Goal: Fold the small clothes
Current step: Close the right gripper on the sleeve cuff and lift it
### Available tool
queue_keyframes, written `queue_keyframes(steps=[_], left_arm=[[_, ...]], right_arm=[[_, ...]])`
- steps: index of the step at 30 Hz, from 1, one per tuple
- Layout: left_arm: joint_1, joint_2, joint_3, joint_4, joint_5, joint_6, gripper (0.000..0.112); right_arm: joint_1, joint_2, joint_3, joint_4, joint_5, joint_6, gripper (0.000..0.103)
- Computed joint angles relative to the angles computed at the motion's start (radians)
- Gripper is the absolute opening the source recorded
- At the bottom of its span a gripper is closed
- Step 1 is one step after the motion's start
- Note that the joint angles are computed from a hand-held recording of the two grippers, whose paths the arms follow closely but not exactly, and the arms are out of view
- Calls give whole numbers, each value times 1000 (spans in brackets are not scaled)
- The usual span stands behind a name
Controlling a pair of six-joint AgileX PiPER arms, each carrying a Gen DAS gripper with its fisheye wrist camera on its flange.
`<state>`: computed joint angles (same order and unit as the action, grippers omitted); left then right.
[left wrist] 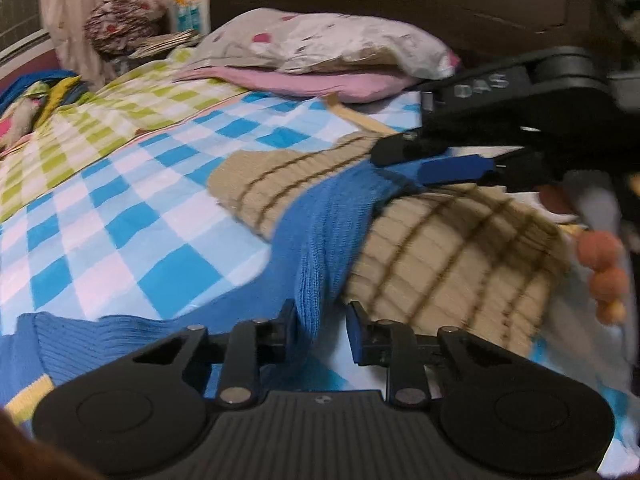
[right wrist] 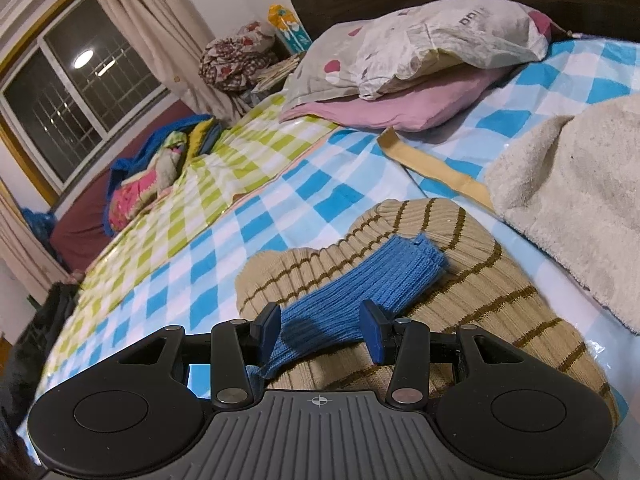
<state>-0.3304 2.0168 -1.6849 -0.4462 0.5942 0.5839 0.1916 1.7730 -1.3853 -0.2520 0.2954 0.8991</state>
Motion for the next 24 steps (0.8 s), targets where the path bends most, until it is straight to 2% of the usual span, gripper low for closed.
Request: queue_keyframes(steps=[5,11,14,15,19,22,24], left_arm=[[2,-85,122,-131,4,246,32],[-5,-104,148,-117,-11,258,32],[-22,-102,153,-98,-32,236,32],[-31,-106,164,-96,-47,244,32],[-51,-145,229,-113,-101,287,32],[-51,-174,279,-159,-132,352,32],[-50,-189,301,-179,-141,389,32]], right_arm=[[-15,-19,25,35,-23,-6,43],[-12,-27,30,67,-17,-28,45],[-5,-43,41,87,-23,-51,49],[-2,-50,48,96,-31,-64,54],[39,-26,9,-144,44,113,56],[40,-8,-13,-154,90,102,54],[46,-8,-17,-217,117,152,53]])
